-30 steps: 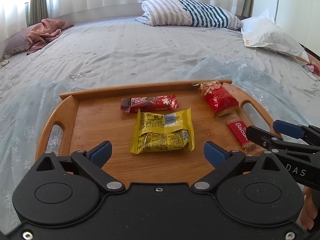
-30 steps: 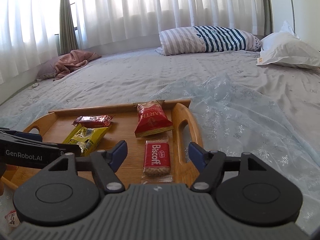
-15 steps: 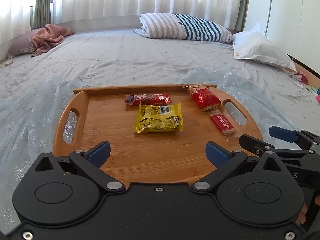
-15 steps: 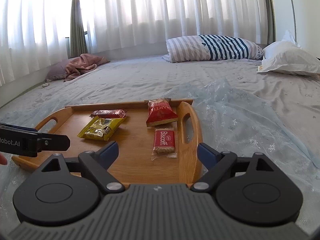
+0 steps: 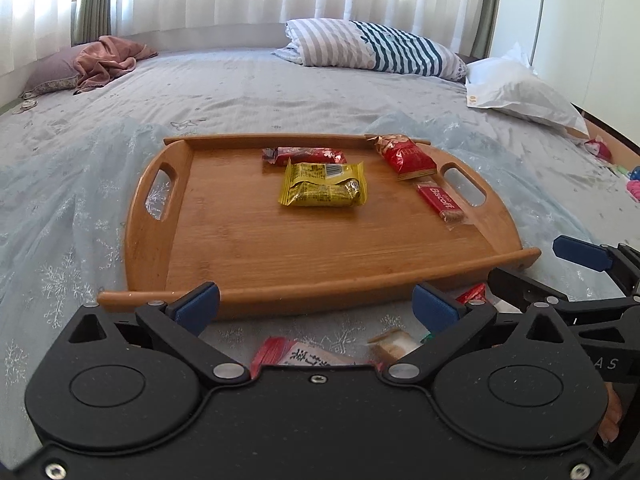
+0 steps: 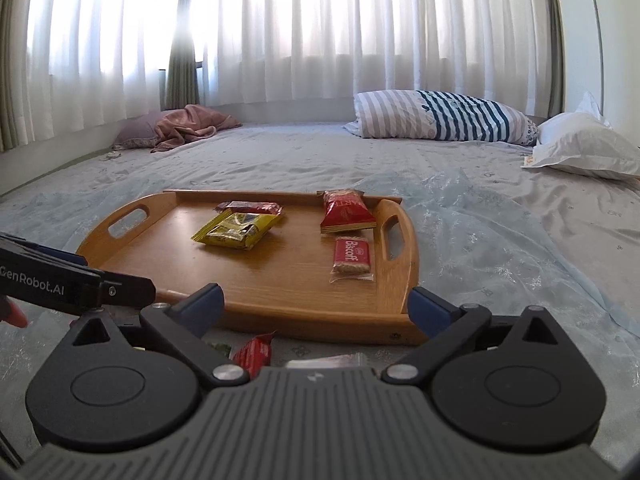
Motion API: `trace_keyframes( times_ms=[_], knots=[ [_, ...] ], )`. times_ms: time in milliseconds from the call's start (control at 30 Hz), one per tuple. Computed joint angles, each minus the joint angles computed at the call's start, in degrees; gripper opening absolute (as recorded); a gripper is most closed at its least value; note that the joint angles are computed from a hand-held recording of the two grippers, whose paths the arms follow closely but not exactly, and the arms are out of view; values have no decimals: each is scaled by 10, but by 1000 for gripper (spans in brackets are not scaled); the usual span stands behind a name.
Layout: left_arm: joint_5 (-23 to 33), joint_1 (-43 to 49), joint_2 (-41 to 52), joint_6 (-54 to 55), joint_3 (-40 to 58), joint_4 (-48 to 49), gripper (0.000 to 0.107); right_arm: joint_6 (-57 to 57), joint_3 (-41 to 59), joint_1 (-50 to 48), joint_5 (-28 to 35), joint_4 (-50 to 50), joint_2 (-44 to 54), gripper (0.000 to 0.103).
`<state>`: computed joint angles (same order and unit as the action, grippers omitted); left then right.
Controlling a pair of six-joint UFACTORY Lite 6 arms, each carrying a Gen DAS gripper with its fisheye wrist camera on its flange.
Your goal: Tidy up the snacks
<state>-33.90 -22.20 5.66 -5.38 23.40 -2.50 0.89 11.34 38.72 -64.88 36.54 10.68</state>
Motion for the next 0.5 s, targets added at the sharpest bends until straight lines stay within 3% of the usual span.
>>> trace_keyframes(
  times_ms=[367, 500],
  knots=[
    [-49, 20, -60, -35, -114, 37, 102, 12, -1, 147, -37, 145, 54, 87],
    [-59, 23, -76, -28, -140, 39, 92, 32, 6, 191, -44, 199, 79, 80]
  ],
)
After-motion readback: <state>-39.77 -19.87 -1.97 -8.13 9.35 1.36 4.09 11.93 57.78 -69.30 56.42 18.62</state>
